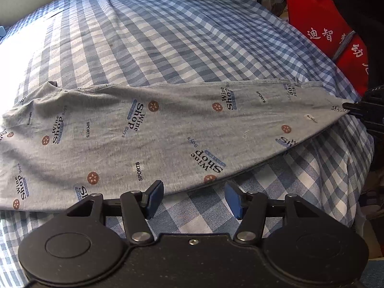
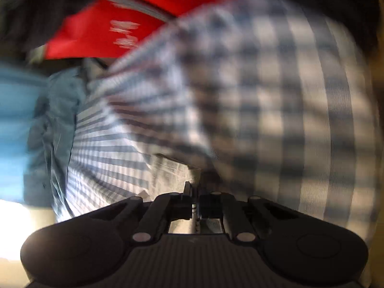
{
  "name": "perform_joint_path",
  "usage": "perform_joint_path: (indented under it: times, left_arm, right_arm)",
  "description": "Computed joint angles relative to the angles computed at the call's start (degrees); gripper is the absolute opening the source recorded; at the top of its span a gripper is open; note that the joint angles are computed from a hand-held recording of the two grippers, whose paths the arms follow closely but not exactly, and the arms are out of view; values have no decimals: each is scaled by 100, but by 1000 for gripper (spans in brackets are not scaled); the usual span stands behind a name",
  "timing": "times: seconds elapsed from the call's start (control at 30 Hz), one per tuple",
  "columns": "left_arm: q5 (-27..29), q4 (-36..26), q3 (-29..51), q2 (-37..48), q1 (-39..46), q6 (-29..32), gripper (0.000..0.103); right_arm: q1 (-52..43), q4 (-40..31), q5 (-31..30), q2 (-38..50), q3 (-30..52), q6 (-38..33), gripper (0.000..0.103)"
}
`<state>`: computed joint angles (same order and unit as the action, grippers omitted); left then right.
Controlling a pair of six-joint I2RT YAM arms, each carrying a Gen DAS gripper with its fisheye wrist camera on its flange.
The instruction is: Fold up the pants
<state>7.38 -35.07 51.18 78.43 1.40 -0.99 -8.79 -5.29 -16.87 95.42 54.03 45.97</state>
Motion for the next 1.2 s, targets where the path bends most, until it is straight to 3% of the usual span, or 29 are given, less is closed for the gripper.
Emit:
perform_joint_path:
  times: [0.1, 0.33, 0.43, 0.5, 0.53, 0.57, 0.63, 0.73, 0.83, 0.97, 1.2]
  left_arm:
    - [-15, 27, -35, -43, 39, -8, 59]
    - [-37, -43, -4, -41, 178, -50, 62]
    - [-188, -45, -1, -124, 283, -99, 81]
    - [-390, -63, 32, -123, 365, -168, 90]
    - [-504, -84, 72, -94, 429, -211, 92]
    - [-630, -120, 135, -49, 554, -257, 95]
    - [-769, -127, 219, 32, 841, -315, 97]
    - [-939, -105, 392, 214, 1494, -254, 98]
    - [-1051, 141, 562, 494, 2340, 83, 99]
    - [-906, 726, 995, 1185, 3559, 1025, 99]
    - [-274, 1167, 2424, 2867, 4914, 2136, 100]
  right_arm:
    - [254, -212, 369, -211, 129, -826, 4]
    - [302, -589, 592, 597, 540, -1182, 6]
    - [319, -805, 800, 622, 629, -1406, 22]
    - [422, -917, 1076, 537, 632, -1654, 44]
    - [537, -954, 1340, 452, 598, -1814, 58]
    - [690, -909, 1632, 334, 517, -2000, 66]
    - [1085, -737, 2158, 113, 385, -2413, 79]
    - [1665, -490, 2293, -27, 326, -2815, 93]
    - [2306, -498, 2013, 195, 610, -3104, 95]
    - [3221, -607, 1662, 745, 1298, -3159, 97]
    - [4700, -1225, 1297, 2246, 3354, -2755, 99]
